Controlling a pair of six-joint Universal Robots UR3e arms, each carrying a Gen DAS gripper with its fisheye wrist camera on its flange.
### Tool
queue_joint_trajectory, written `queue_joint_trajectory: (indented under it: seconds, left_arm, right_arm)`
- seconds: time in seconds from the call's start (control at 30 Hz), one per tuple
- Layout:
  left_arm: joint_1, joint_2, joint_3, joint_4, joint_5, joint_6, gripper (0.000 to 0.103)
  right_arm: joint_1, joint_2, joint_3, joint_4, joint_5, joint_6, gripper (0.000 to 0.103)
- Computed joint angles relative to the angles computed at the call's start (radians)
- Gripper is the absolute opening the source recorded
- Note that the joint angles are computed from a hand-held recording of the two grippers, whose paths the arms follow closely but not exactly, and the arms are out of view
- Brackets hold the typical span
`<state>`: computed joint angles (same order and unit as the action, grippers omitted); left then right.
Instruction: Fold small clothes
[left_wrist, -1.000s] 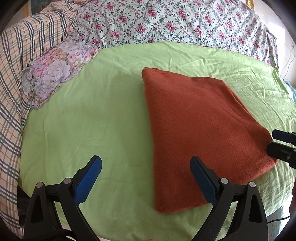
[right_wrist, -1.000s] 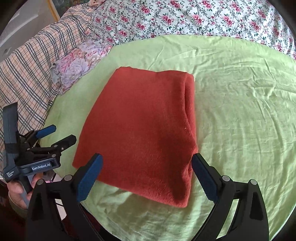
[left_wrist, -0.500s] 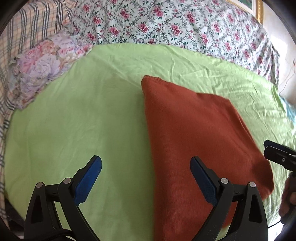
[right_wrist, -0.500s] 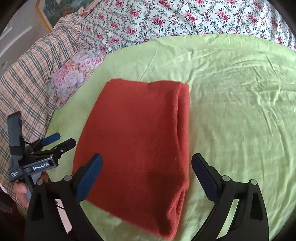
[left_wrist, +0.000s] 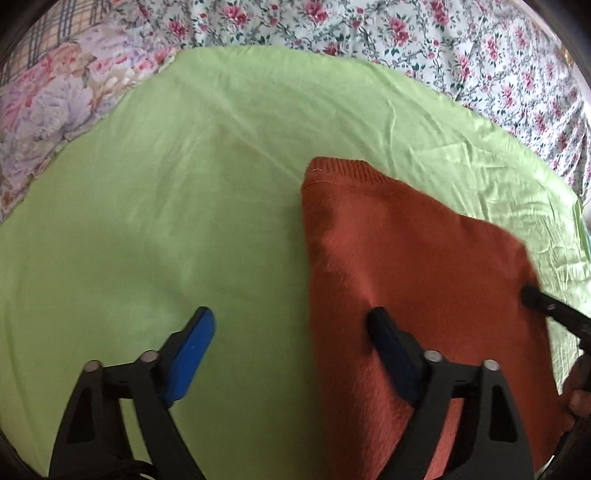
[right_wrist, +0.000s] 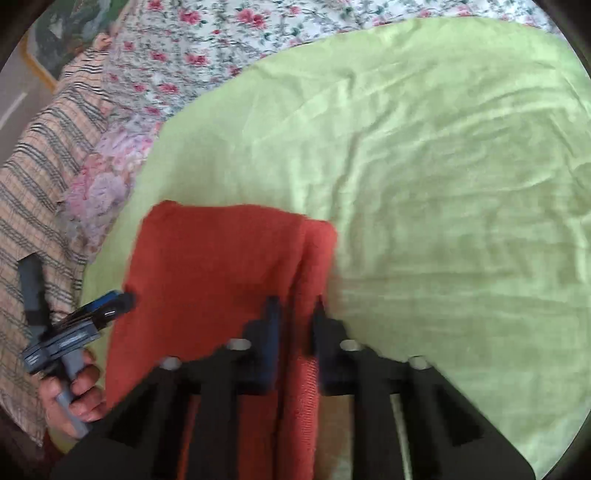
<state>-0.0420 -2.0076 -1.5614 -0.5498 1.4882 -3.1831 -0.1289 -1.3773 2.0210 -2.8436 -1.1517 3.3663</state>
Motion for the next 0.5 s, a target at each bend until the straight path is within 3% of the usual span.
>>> queue_joint_trajectory:
  seconds: [0.17, 0.3, 0.4, 0.5]
  left_arm:
    - [-0.062, -0.07, 0.056, 0.043, 0.134, 0.018, 0.082]
    - [-0.044, -0.083, 0.06, 0.049, 0.114, 0.011, 0.086]
    - [-0.021, -0.039, 0.037, 0.025, 0.085, 0.001, 0.086]
    - [-0.021, 0.028, -0.032, 0.042, 0.089, -0.007, 0.086]
  right_arm:
    - [0.004, -0.063, 0.026, -0.07, -0.025, -0.029, 0.01]
    - [0.039, 0.046, -0.034, -0.017, -0.092, -0.043, 0.01]
    - [0.005, 0.013, -0.007, -0.015, -0.047, -0.02, 0.012]
    - [0.019, -0.05, 0.013, 0.004, -0.084, -0.006, 0.016]
